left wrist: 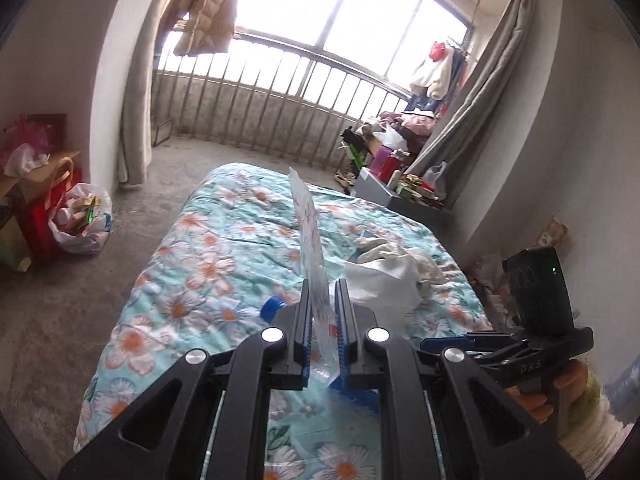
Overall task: Collect trash
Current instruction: 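Grasp the Pepsi bottle with the right tool while left holds the clear bag, then carry the bottle and clear bag over the blue wastebasket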
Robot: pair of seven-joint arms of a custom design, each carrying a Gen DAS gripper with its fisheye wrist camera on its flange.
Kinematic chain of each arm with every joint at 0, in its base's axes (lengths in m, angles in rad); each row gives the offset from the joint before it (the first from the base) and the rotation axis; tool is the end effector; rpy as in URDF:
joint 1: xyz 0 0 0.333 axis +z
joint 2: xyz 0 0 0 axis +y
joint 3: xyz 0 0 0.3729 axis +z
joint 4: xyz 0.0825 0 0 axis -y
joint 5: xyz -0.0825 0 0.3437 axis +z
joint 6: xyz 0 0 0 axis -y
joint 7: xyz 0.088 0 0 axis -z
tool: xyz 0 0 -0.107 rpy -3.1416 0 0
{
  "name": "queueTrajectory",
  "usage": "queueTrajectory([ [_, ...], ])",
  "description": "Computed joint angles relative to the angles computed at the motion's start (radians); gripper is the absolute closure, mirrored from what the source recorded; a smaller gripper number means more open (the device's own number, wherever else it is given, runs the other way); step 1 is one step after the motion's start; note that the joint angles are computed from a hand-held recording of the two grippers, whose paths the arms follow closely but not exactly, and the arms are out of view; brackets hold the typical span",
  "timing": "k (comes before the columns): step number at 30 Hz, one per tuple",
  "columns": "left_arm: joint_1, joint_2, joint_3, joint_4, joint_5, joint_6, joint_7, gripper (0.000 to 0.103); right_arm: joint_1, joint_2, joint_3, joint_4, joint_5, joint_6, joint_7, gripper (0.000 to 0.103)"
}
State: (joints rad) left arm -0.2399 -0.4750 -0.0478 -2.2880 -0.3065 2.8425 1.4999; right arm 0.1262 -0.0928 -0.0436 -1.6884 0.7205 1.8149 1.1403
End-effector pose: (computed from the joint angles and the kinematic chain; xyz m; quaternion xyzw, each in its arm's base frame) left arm 0.3794 -0.1023 0.7180 -0.6189 0.6075 -0.4580 0.1955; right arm 0.4968 0.0943 0.7213 -0.7786 0.5099 0.1179 0.3463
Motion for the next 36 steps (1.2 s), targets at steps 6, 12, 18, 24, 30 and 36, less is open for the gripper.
queueTrajectory([
  [6,0.066,-0.036,-0.029,-0.035,0.075,0.01,-0.034,0.093,0.049,0.021,0.061,0.012,-0.18,0.024,0.024,0.045],
  [12,0.046,-0.005,-0.032,-0.022,0.105,0.042,-0.028,0.093,0.057,-0.073,0.036,-0.102,-0.175,0.054,-0.009,0.047],
  [18,-0.075,0.022,0.013,0.011,0.044,0.055,0.058,0.093,0.024,-0.244,-0.029,-0.285,-0.148,0.048,0.045,0.048],
  [24,-0.23,0.061,0.054,0.071,-0.077,0.03,0.233,0.093,-0.103,-0.417,-0.11,-0.418,-0.22,0.024,0.249,0.049],
  [30,-0.304,0.155,0.02,0.174,-0.189,-0.097,0.372,0.093,-0.194,-0.475,-0.179,-0.496,-0.214,0.144,0.428,0.049],
  [36,-0.23,0.257,-0.121,0.221,-0.052,-0.202,0.384,0.093,-0.186,-0.47,-0.202,-0.536,-0.153,0.212,0.481,0.046],
])
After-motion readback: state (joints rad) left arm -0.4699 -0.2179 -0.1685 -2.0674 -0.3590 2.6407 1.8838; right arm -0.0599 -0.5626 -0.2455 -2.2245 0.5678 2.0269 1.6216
